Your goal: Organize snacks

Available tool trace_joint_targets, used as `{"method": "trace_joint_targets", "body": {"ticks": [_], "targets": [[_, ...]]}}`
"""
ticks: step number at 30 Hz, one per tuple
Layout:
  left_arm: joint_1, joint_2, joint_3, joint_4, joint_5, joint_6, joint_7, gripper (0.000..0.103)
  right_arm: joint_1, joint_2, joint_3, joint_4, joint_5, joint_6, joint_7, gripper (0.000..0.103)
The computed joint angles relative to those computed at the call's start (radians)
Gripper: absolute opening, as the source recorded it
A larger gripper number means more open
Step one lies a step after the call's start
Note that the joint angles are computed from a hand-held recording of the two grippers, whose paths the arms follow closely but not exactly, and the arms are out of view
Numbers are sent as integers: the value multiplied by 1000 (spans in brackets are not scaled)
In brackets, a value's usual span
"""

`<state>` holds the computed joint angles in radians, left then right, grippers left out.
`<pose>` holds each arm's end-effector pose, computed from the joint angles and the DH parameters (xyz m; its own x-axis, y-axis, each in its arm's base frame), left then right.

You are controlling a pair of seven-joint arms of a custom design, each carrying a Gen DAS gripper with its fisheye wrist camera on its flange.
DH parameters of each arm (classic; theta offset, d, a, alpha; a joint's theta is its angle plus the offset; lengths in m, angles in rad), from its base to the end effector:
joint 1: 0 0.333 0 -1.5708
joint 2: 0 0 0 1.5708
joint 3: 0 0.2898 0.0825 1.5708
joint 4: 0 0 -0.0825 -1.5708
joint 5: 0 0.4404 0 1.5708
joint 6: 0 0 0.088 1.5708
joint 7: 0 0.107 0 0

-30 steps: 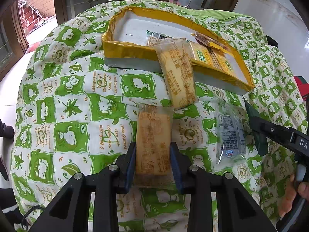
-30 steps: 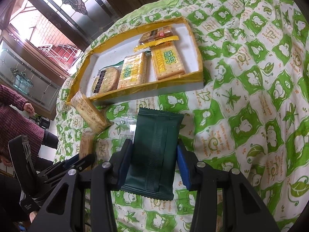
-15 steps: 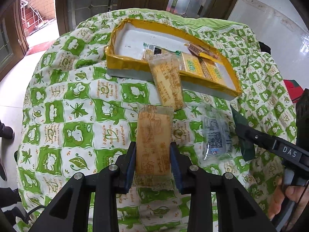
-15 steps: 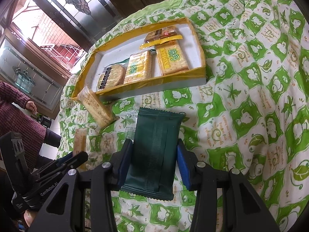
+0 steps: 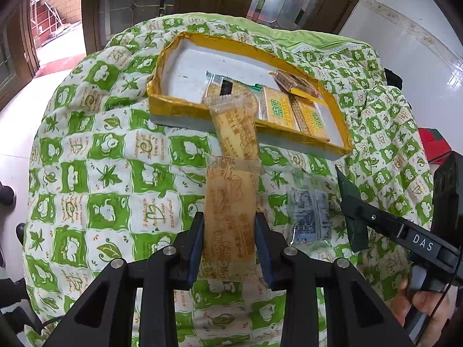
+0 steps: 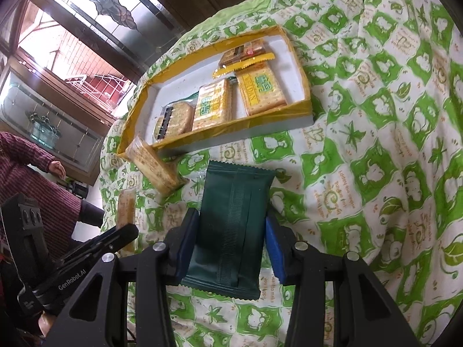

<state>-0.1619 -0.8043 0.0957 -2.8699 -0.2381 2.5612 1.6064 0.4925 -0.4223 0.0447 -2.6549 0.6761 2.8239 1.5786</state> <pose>0.4024 -0.0301 0.4029 -0.0106 -0.9661 0.2579 -0.8875 -0.1097 -0.4476 0.4294 0.2180 0.3775 0.0627 -0.8738 -0.4823 -0.9035 0.1556 -0.3994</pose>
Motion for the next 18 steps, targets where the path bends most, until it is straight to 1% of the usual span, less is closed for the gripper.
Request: {"method": "trace_joint_targets", "body": {"ticks": [7, 10, 18], "targets": [[0, -9, -7, 3, 10, -2, 2, 35, 2, -11, -1, -9, -4, 3, 4, 44], [-3, -13, -2, 7, 8, -2, 7, 35, 0, -14, 2, -10, -10, 6, 8, 44], [-3, -37, 2, 6, 13, 0, 18, 35, -17, -34, 19, -10, -64, -6, 46, 44]]}}
